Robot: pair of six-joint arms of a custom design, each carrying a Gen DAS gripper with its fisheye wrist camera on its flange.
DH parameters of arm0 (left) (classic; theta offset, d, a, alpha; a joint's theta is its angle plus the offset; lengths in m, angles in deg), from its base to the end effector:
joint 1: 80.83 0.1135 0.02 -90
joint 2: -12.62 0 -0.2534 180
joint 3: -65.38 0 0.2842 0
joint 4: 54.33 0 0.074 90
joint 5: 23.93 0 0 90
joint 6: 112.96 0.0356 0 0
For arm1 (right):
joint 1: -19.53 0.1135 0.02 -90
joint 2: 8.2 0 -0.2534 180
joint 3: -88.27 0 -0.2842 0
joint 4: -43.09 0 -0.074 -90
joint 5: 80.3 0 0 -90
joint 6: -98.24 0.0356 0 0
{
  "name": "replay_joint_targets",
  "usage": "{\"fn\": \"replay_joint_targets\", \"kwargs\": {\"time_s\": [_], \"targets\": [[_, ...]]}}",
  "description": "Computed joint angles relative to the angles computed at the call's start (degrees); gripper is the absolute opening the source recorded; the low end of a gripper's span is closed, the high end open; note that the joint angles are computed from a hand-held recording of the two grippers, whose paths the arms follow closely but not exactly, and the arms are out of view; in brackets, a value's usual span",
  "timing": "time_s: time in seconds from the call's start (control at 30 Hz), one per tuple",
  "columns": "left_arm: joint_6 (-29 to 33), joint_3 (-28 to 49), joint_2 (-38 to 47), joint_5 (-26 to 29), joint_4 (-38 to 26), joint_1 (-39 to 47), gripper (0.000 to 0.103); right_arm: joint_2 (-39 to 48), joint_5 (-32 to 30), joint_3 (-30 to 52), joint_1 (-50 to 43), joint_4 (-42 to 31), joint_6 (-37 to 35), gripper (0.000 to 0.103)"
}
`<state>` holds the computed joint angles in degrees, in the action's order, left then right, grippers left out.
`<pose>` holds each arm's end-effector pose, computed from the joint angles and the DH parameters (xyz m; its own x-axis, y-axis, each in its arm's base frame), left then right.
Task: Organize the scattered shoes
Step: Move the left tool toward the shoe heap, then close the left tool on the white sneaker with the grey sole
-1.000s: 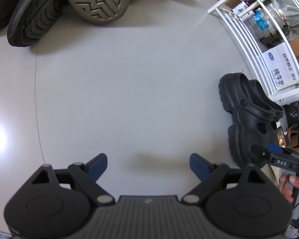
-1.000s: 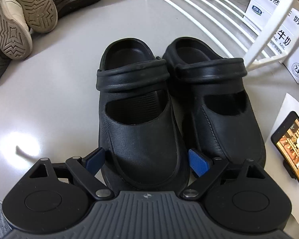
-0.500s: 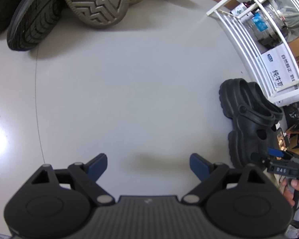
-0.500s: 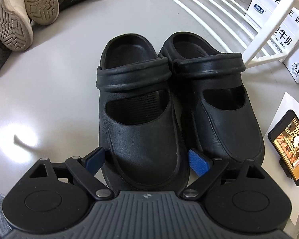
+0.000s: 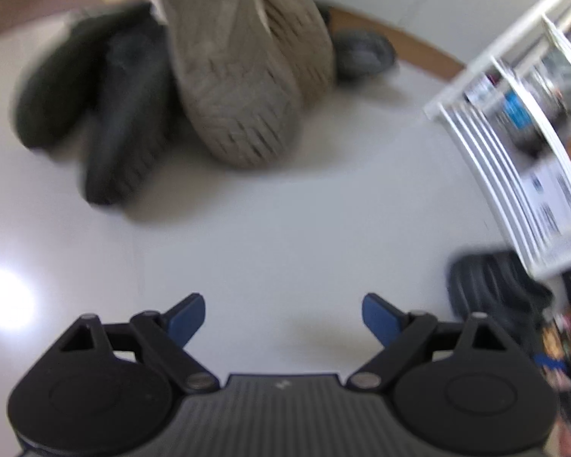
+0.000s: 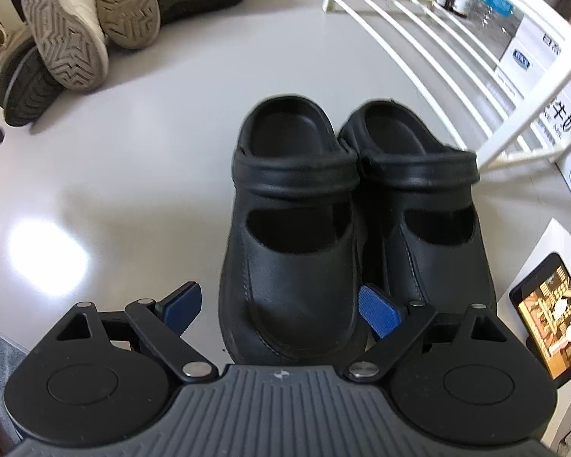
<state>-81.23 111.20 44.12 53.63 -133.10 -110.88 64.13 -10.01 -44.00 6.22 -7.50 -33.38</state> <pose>0.1131 -0.0566 0.2181 -0.7582 -0.5209 -0.3921 -0.4493 0.8533 -0.2646 0.2256 -0.0410 0.1327 -0.7915 -0.4553 -0.4077 -0.5256 0.8475 0.0740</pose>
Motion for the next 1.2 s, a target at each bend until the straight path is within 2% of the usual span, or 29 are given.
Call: {"fn": "replay_joint_targets", "kwargs": {"time_s": [0.13,0.27,0.37,0.47,0.63,0.83,1.07,1.2], "targets": [[15.06,5.52,2.37,1.02,0.58,15.13,0.092,-1.06,-1.78,0.56,-1.04,-0.85,-1.19,0.093],[23.53,9.97,7.39,1.55,3.95,23.72,0.099,0.11,-3.54,1.96,-2.25,-0.74,-1.71,0.093],[27.15,11.87,11.23,0.04,7.53,27.43,0.102,0.38,-4.24,2.33,-2.52,-0.99,-1.68,0.093],[28.48,11.88,13.47,-1.24,11.89,29.02,0.102,0.44,-4.83,2.40,-2.57,-1.12,-1.89,0.093],[26.25,7.86,13.54,-3.53,20.95,30.23,0.102,0.61,-4.45,2.14,-2.80,-0.72,-2.45,0.093],[28.86,2.43,14.65,-0.61,31.79,32.86,0.102,1.14,-4.25,1.96,-3.31,-0.13,-2.71,0.093],[28.99,1.65,18.65,2.45,36.31,36.56,0.102,0.55,-4.17,1.20,-3.61,0.05,-3.60,0.093],[27.86,0.98,20.66,1.26,38.94,36.07,0.102,0.67,-3.77,0.91,-3.25,0.36,-3.33,0.093]]}}
